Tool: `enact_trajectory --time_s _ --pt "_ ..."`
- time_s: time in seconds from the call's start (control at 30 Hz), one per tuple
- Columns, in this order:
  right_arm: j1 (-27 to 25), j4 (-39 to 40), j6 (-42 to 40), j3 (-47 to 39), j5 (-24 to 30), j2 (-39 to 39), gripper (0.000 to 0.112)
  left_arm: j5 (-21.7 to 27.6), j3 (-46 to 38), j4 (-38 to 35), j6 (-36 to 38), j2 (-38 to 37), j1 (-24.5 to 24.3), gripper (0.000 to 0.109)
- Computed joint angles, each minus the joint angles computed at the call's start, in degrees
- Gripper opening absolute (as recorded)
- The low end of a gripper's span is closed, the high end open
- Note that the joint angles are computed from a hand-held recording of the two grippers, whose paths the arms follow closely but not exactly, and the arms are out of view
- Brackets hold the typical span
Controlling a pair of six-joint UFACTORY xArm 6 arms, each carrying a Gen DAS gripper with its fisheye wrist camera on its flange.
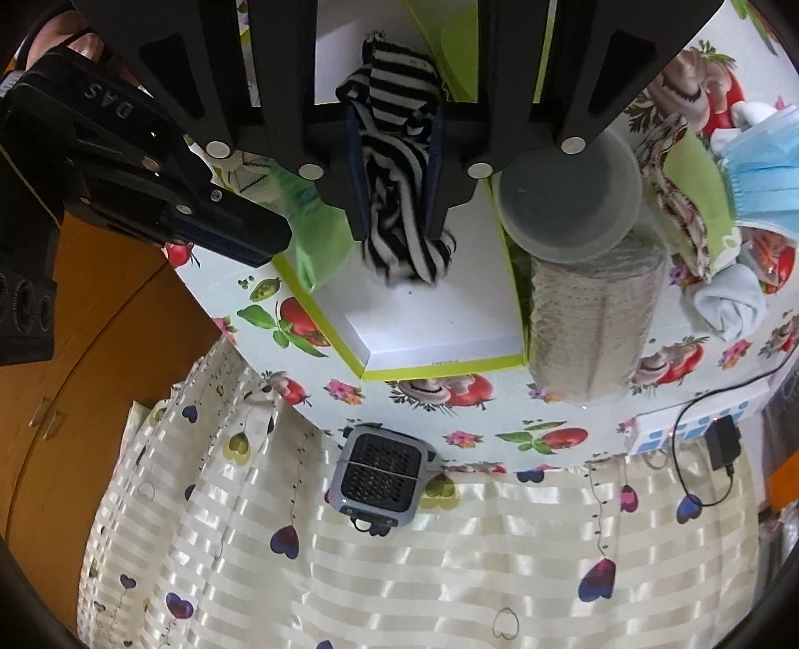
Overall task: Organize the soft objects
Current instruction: 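Drop green cloth into tray from right gripper while left drops striped sock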
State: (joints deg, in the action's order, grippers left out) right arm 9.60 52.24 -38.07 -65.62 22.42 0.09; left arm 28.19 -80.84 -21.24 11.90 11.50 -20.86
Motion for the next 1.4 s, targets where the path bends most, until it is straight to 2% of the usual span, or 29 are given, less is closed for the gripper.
enact_trajectory --time_s 0.07,0.13,0.5,0.87,1.4 --pt "0.16 0.07 -0.33 0.12 -0.84 -0.13 0.033 -0.1 -0.36 -0.48 0.31 0.39 0.04 0.025" --pt "0.15 0.23 -0.57 0.11 -1.11 -0.21 0.037 -0.07 -0.5 -1.09 0.69 0.48 0.1 0.025" --pt "0.79 -5.56 4.27 2.8 -1.87 -2.66 0.037 -1.46 3.86 -1.24 0.72 -3.48 0.07 0.025" --pt "2.84 -11.94 9.26 7.62 -3.49 -7.83 0.037 -5.77 13.22 3.53 -2.44 -11.59 -0.31 0.025" --pt "6.29 -19.26 14.68 12.92 -5.85 -14.42 0.037 -8.15 23.27 8.85 -7.48 -21.59 0.47 0.025"
